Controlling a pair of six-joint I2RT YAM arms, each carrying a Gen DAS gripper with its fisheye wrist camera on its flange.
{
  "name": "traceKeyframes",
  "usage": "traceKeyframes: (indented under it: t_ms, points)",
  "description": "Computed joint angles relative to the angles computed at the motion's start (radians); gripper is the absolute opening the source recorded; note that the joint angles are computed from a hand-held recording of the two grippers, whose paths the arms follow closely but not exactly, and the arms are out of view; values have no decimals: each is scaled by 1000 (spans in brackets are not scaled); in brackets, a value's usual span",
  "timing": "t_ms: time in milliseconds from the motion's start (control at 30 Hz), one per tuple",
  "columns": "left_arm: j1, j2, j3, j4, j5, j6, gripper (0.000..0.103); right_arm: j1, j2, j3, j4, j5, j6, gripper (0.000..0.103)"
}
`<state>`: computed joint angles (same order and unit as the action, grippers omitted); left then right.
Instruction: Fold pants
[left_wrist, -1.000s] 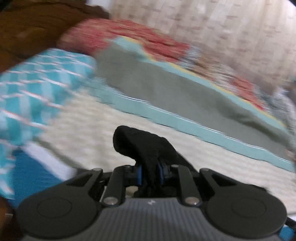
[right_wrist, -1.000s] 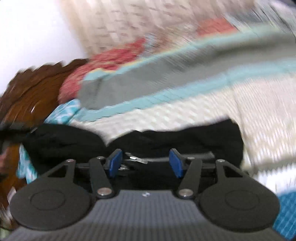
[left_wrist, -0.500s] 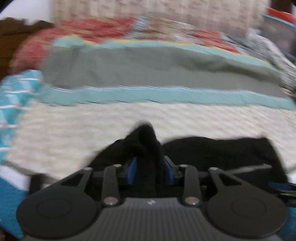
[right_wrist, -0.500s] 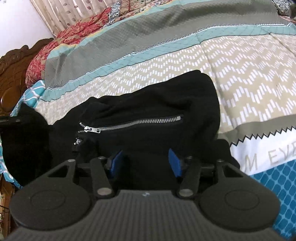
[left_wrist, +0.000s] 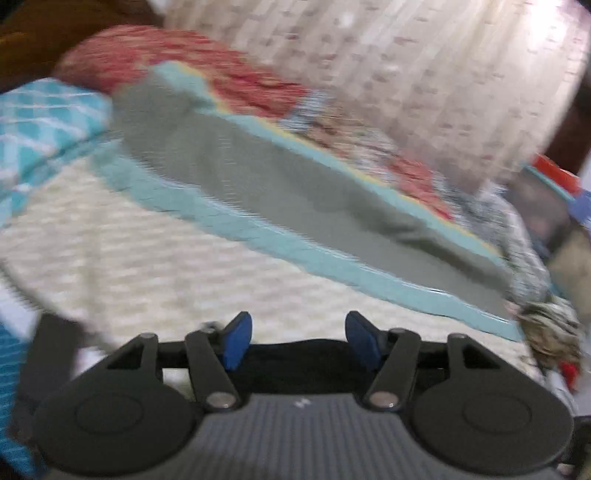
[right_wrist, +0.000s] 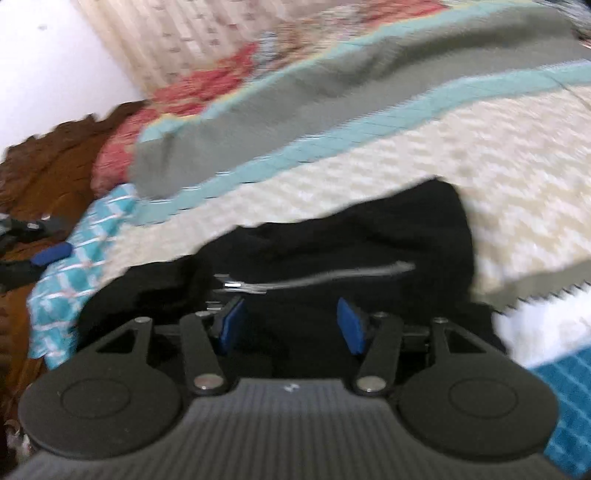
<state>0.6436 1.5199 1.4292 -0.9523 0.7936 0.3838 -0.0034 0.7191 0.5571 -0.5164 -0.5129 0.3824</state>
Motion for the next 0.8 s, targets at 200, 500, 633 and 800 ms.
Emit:
traceKeyframes:
  t_ms: [200, 500, 633, 800]
  points:
    - [75, 64, -87, -80, 2, 72, 57, 249, 235, 113, 141, -24, 101, 61]
    - [-10, -29, -359, 77, -201, 187, 45, 446, 659, 351, 192, 93, 261, 14]
    - [2, 32, -300, 32, -192, 185, 49, 559, 645, 413, 45, 291, 73, 4]
    - [88, 41, -203, -79, -40, 217, 54, 503, 563, 360, 43, 283, 114, 8]
